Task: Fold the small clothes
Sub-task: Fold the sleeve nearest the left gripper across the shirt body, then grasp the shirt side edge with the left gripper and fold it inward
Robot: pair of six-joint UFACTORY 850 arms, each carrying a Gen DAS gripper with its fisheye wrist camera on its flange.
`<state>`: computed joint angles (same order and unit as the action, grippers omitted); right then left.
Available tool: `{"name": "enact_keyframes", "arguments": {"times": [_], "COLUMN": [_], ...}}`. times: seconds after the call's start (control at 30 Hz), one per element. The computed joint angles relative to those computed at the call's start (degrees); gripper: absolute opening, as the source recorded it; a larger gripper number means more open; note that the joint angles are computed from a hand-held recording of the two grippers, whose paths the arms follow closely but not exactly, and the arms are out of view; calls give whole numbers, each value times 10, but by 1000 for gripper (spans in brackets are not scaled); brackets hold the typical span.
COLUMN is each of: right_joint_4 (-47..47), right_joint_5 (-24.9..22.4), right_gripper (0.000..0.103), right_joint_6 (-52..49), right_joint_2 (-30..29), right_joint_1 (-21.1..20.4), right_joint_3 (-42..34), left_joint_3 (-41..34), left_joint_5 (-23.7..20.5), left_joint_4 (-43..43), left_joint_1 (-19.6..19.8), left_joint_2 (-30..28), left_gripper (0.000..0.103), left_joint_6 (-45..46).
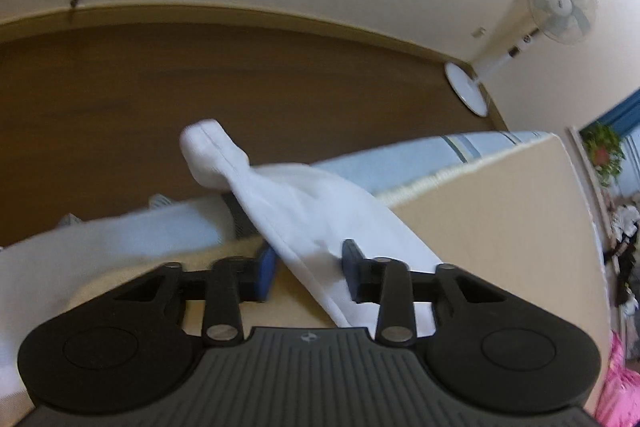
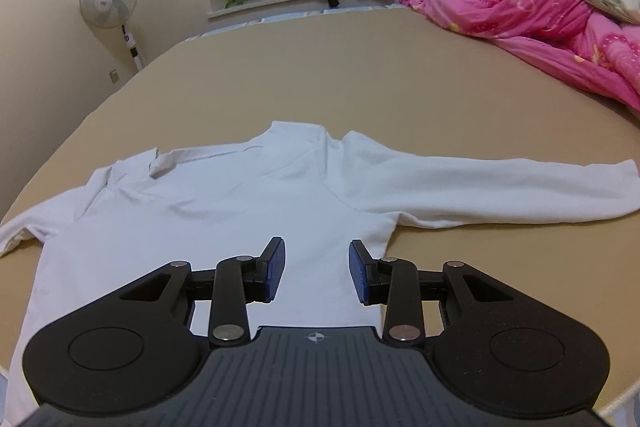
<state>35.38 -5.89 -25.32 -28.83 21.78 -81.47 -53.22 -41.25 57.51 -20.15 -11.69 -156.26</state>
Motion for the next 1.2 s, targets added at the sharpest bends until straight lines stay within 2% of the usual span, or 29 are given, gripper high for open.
{"name": "enact_keyframes", "arguments": {"times": [0.03,0.13,0.2,0.3,0.33,0.4,0.47,0.5,0.53,0.57,0.6,0.63,0.67,0.73,0.83,0.9,1.1,1.2], "right_joint_4": [-13,-65,-64,-37,-26,-14,-37,-53,-64,-76,-83,-91,-81,-27,38,56,186,217], "right_joint_5": [-4,-17,-25,-32,-34,-36,-36,-40,-45,-52,-57,-62,-65,-73,-75,-77,-110,-124], "right_gripper": [37,37,37,35,24,9,9,9,9,9,9,10,10,10,10,10,10,11], "right_joint_6": [9,48,40,8,-4,-17,4,21,36,55,71,95,97,72,28,17,-33,-22], "right_joint_2": [-2,-8,-11,-13,-13,-14,-14,-15,-16,-18,-19,-21,-23,-27,-37,-47,-105,-146], "right_joint_1": [1,6,8,10,10,12,14,15,16,16,17,18,17,17,20,23,23,24], "right_joint_3": [-3,-11,-15,-18,-19,-19,-19,-21,-24,-28,-30,-33,-35,-42,-52,-63,-125,-173], "left_joint_3": [-4,-57,-110,-193,-221,-292,-369,-401,-438,-472,-498,-515,-521,-499,-482,-465,-391,-362], "left_joint_5": [-1,-74,-130,-143,-137,-98,-22,29,89,125,137,124,112,86,-23,-64,-16,47], "left_joint_4": [6,-5,46,161,190,248,280,277,250,214,177,148,125,125,100,71,-6,-45], "left_joint_1": [1,-15,-44,-95,-109,-140,-163,-168,-169,-173,-177,-179,-177,-165,-155,-146,-113,-95], "left_joint_2": [-6,-37,-62,-108,-126,-172,-224,-246,-269,-292,-310,-321,-323,-308,-296,-284,-227,-211], "left_gripper": [6,5,5,4,4,4,5,18,39,41,41,41,41,41,40,40,40,40], "left_joint_6": [-3,72,120,170,187,229,277,310,366,426,485,520,530,489,469,460,426,438]}}
